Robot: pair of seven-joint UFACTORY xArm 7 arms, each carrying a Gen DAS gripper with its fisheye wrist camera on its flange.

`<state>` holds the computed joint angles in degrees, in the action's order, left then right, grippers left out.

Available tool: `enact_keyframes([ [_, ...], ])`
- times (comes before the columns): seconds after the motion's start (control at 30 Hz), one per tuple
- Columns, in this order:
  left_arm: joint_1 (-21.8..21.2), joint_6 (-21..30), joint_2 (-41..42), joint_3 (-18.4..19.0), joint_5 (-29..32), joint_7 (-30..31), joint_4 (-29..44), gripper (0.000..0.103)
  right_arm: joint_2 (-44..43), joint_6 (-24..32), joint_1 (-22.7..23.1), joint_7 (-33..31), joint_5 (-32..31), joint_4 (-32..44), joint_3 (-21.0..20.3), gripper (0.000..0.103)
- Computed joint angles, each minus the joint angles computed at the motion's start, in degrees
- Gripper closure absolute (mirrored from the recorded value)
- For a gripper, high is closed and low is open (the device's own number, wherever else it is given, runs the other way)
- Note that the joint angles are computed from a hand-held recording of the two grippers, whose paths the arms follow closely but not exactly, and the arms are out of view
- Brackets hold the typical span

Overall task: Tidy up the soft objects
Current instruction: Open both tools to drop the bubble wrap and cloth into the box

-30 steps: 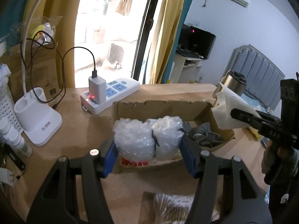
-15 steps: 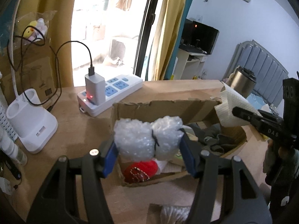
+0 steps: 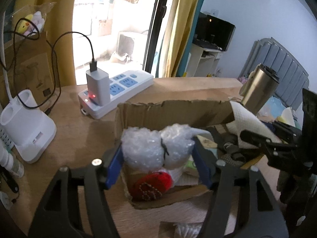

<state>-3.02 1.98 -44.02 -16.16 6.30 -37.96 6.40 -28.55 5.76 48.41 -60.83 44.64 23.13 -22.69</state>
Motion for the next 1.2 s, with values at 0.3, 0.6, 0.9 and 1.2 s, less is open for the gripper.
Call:
enact_keyframes([
  [0.3, -1.1, 0.3, -2.0, -0.1, -0.2, -0.3, -0.4, 0.021, -6.2, -0.8, 2.0, -0.6, 1.1, -0.3, -5.0, 0.04],
  [0.6, -2.0, 3.1, -5.7, -0.3, 0.1, -1.6, -1.2, 0.02, -1.3, -5.4, 0.0, 4.2, -5.8, -1.3, -6.8, 0.039],
  [0.9, -3.2, 5.2, -7.6, -0.6, 0.8, -3.1, -1.3, 0.02, 7.0, 3.3, 0.9, 4.9, -2.8, 3.9, -9.3, 0.037],
  [1.2, -4.4, 7.0, -10.4, -0.8, 1.4, -4.0, -1.5, 0.02, -1.3, 7.6, -5.1, -0.7, 2.6, 2.1, -4.1, 0.035],
])
